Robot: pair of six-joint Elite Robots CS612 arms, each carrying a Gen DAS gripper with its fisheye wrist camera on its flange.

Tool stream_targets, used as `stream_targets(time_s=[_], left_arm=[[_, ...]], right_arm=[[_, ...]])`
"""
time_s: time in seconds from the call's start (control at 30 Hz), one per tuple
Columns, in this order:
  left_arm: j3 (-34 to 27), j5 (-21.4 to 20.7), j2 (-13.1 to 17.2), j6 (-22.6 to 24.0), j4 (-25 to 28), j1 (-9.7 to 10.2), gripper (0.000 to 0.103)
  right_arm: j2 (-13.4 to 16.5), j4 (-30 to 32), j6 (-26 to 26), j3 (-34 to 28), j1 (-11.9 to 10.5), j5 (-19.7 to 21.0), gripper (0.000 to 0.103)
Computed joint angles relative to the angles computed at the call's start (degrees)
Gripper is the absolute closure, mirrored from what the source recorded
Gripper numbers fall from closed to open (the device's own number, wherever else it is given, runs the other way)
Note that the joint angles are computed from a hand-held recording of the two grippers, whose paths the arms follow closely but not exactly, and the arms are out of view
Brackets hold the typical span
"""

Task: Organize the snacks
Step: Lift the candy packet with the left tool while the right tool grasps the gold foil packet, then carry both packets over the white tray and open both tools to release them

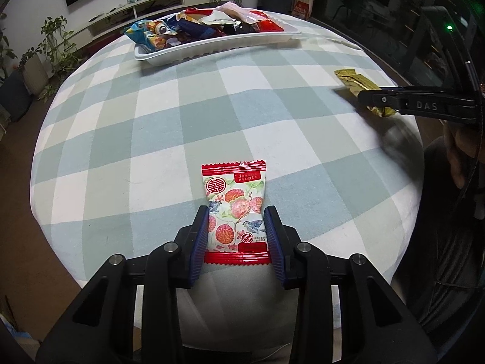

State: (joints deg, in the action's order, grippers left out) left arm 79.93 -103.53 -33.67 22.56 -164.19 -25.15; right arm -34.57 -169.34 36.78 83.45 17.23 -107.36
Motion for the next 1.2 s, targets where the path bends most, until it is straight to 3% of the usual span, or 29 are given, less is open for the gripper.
stream_targets(time_s=[0.4, 0.83, 1.0, 1.2], left_arm=[[-0.1, 0.1, 0.0, -5.8, -5.4, 0.45, 0.069], [-2.2, -1.2, 0.1, -8.6, -8.2, 0.59, 0.069], [-6.3, -1.3, 0.9, -9.8, -8.2, 0.86, 0.069], [-16.8, -1.6, 4.1, -12.4, -5.5, 1.08, 0.069]], right_arm=[[-1.1, -4.5, 2.0, 2.3, -0.3, 0.4, 0.069], [-2.8, -9.2, 2.4, 4.1, -0.9, -1.7, 0.069], [-3.4, -10.2, 0.4, 3.5, -1.6, -2.4, 0.069], [-3.1, -11.2, -5.1, -0.7, -2.6, -2.2, 0.069]])
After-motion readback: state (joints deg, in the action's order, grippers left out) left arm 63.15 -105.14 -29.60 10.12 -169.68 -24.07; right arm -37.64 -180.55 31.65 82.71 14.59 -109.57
